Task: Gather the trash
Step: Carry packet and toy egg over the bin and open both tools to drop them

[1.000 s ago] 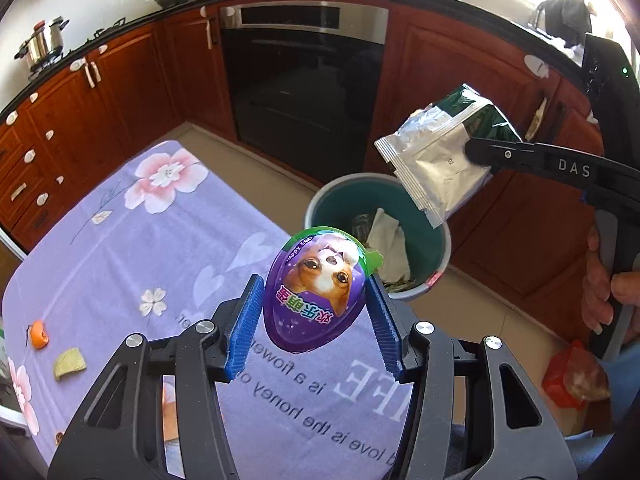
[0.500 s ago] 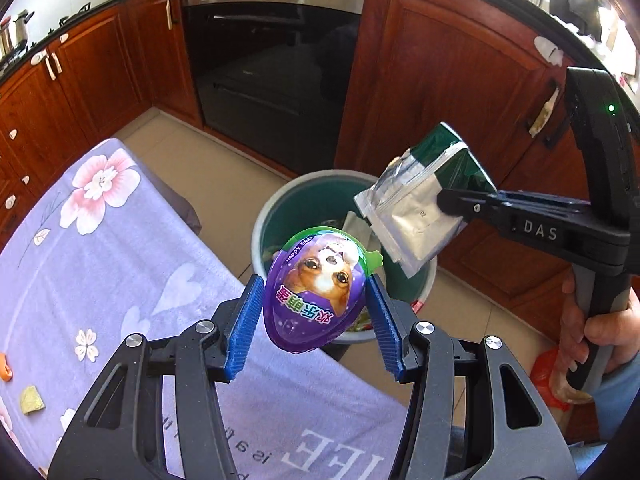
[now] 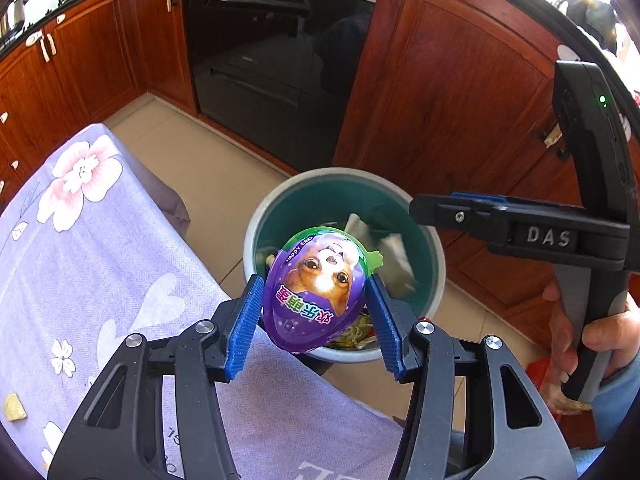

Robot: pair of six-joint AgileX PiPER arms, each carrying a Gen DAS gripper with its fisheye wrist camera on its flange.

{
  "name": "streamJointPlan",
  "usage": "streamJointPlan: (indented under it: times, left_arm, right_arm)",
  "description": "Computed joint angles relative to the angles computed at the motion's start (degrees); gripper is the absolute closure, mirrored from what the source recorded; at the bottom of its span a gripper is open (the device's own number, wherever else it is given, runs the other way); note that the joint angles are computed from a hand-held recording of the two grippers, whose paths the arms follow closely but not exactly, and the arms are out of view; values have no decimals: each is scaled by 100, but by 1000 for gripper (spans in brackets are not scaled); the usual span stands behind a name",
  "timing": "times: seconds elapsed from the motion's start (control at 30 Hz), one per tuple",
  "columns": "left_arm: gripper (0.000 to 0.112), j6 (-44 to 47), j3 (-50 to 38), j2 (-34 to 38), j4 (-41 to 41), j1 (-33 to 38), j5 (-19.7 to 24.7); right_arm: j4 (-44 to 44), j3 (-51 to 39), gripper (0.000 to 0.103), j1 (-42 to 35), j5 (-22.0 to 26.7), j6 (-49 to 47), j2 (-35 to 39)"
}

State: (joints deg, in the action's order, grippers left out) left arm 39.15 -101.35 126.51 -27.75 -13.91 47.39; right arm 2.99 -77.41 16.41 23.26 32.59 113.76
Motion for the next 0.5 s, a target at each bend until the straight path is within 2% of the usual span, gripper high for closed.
streamJointPlan:
  times: [0.27,0.43,0.5]
  left_arm:
    - [58,-7,-232,158,-72,-62,161]
    - [58,-59,-467,304,-6,-235,278]
    - [58,-105,-628,402,48,-306,361]
  right_arm:
    - [-485,-11,23,15,80,562,-109]
    - [-752,47,22,7,54,872,-193]
    - [-910,45,16,19,71,1036,-209]
